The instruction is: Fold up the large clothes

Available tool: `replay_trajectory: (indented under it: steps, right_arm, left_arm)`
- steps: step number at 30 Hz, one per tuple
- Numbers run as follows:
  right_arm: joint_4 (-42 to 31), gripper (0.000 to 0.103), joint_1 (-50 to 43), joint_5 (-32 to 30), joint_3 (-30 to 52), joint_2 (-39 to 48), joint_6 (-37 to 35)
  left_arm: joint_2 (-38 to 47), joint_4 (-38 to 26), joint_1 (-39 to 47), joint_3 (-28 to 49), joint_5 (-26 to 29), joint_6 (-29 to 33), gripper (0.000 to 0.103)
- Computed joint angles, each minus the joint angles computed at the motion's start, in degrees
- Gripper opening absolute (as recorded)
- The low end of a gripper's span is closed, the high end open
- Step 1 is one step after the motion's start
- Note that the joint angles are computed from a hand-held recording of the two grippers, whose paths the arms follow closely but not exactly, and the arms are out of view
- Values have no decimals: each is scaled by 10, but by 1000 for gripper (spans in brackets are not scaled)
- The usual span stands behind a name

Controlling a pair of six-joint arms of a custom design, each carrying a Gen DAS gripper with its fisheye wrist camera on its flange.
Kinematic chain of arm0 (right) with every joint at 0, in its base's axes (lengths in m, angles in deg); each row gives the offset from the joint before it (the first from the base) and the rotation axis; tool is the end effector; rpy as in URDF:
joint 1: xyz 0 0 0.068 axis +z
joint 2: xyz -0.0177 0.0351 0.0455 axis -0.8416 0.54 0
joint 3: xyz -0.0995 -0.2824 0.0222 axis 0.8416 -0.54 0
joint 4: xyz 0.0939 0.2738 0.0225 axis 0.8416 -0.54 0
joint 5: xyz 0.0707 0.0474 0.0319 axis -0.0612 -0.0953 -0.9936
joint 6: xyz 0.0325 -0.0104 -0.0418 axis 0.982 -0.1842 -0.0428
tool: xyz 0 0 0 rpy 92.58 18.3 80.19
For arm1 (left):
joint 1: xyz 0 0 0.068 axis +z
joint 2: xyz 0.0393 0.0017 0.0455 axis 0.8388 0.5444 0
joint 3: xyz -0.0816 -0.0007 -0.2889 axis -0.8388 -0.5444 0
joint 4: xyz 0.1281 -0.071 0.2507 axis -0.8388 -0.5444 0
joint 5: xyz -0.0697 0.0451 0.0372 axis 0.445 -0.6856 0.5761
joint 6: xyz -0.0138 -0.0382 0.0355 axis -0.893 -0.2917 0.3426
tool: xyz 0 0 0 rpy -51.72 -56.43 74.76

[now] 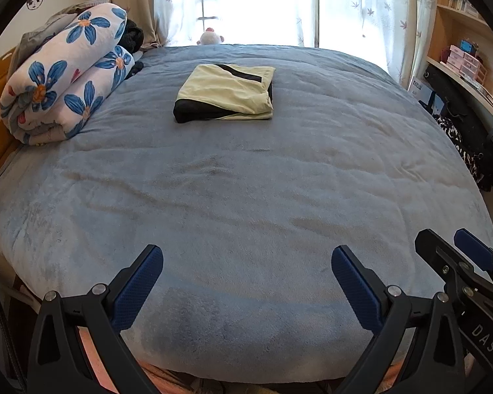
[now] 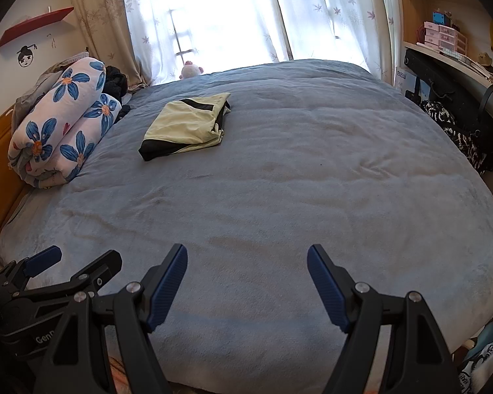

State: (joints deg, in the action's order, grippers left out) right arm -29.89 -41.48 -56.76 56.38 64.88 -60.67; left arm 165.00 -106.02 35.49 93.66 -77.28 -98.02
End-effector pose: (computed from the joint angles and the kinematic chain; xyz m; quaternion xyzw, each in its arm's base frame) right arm 0.2663 0.0685 0.2906 0.0466 0.9188 0.0228 0.3913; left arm 0.3127 -0.1154 0.2756 -0.0078 0.9414 -0.0164 0.3369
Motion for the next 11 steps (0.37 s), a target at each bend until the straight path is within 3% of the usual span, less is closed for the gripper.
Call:
replay_trajectory:
  steps: [11]
  right_arm:
    - [-2, 76, -6, -4, 3, 1, -4]
  left_arm:
    - [3, -5, 0, 5, 3, 0, 101]
